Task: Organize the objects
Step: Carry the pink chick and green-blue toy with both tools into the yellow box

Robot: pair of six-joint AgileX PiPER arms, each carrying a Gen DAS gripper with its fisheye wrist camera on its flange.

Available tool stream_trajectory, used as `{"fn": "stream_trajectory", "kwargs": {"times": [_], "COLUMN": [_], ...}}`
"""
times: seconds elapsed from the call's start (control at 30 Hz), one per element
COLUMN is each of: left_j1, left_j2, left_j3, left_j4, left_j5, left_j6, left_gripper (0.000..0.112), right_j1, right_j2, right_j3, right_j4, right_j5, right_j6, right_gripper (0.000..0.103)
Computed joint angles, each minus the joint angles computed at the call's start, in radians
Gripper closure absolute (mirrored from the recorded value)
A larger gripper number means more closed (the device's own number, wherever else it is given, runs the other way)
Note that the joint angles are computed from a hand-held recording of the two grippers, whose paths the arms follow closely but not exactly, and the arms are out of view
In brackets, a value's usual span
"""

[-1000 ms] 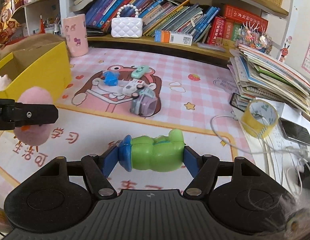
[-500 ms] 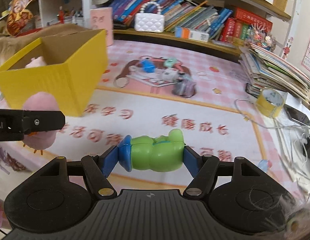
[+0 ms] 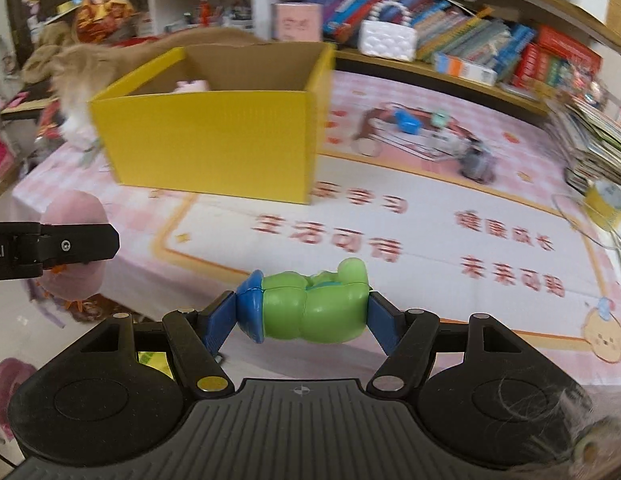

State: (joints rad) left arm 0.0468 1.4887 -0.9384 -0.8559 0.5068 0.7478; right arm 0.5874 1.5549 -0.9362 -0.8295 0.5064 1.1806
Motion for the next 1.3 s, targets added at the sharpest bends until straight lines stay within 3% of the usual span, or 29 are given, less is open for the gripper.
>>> {"fn": "stream_trajectory", "kwargs": {"times": [0.3,0.7,1.07,1.3], "left_j1": [0.139,0.195,0.117,0.044], "left_j2": [-0.060,-0.040,0.092,0.223], "left_j3": [0.043,-0.033,-0.242,-0.405], "left_j4": [-0.118,-0.254,-0.335,-0.218], "left_j5": [0.030,0.083,0.021,-0.046], "left_j6": [0.146,0.277,0.295,0.160], "left_gripper": [0.043,0.043,0.043,0.043], "right_j1": [0.115,0.151,0.021,-0.077], "right_j2": [0.053,0.081,0.146,0.267], "right_j3": [-0.086,-0.182,-0.354,-0.529], "right_j4": [-0.088,-0.185,-0.264,-0.172], "right_j5": [0.042,0.086,0.040,-0.019], "right_j6": [0.039,0.070,0.033,-0.153], "right_gripper": [0.036,0.036,0.036,0.036]}}
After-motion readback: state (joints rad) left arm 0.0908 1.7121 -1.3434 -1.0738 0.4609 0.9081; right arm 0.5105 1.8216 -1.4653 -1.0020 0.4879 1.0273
